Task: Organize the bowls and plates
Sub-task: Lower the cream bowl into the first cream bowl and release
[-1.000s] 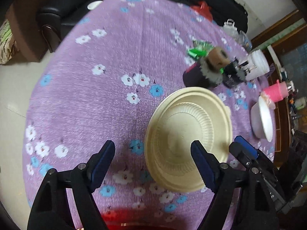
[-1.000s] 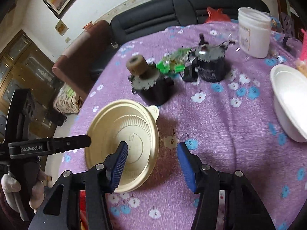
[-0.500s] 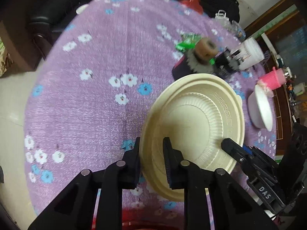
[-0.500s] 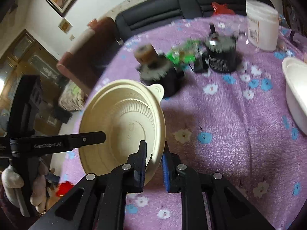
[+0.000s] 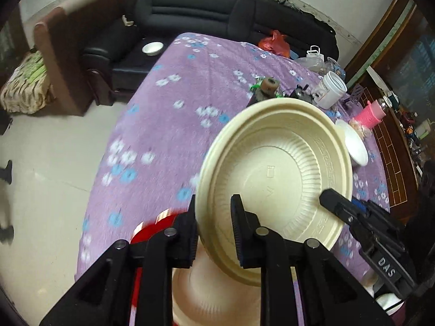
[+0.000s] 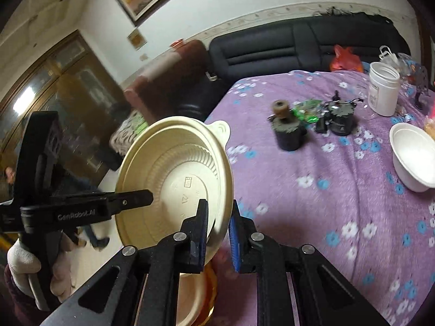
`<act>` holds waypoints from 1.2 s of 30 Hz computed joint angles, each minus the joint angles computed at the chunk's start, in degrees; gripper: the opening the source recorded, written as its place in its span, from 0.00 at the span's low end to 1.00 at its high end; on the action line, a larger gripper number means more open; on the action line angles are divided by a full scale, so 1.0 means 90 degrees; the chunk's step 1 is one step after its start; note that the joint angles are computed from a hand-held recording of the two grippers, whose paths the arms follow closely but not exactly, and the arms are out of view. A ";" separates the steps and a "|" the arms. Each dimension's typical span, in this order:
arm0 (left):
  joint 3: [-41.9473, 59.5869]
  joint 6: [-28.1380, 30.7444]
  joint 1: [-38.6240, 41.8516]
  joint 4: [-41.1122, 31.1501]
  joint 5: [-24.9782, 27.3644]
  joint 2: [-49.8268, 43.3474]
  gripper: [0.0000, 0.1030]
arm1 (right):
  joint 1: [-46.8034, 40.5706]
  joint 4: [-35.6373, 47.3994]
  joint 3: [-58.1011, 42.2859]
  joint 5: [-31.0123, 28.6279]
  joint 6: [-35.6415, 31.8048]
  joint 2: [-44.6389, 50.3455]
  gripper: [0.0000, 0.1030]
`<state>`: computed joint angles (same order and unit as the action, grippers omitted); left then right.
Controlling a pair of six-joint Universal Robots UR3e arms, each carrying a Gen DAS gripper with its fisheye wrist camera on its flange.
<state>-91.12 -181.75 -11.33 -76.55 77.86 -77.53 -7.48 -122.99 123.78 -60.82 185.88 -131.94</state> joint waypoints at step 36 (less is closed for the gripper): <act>-0.3399 -0.1693 -0.1793 0.1751 0.2748 0.3505 0.69 | 0.5265 -0.2623 0.0412 -0.4872 0.2244 0.1265 0.47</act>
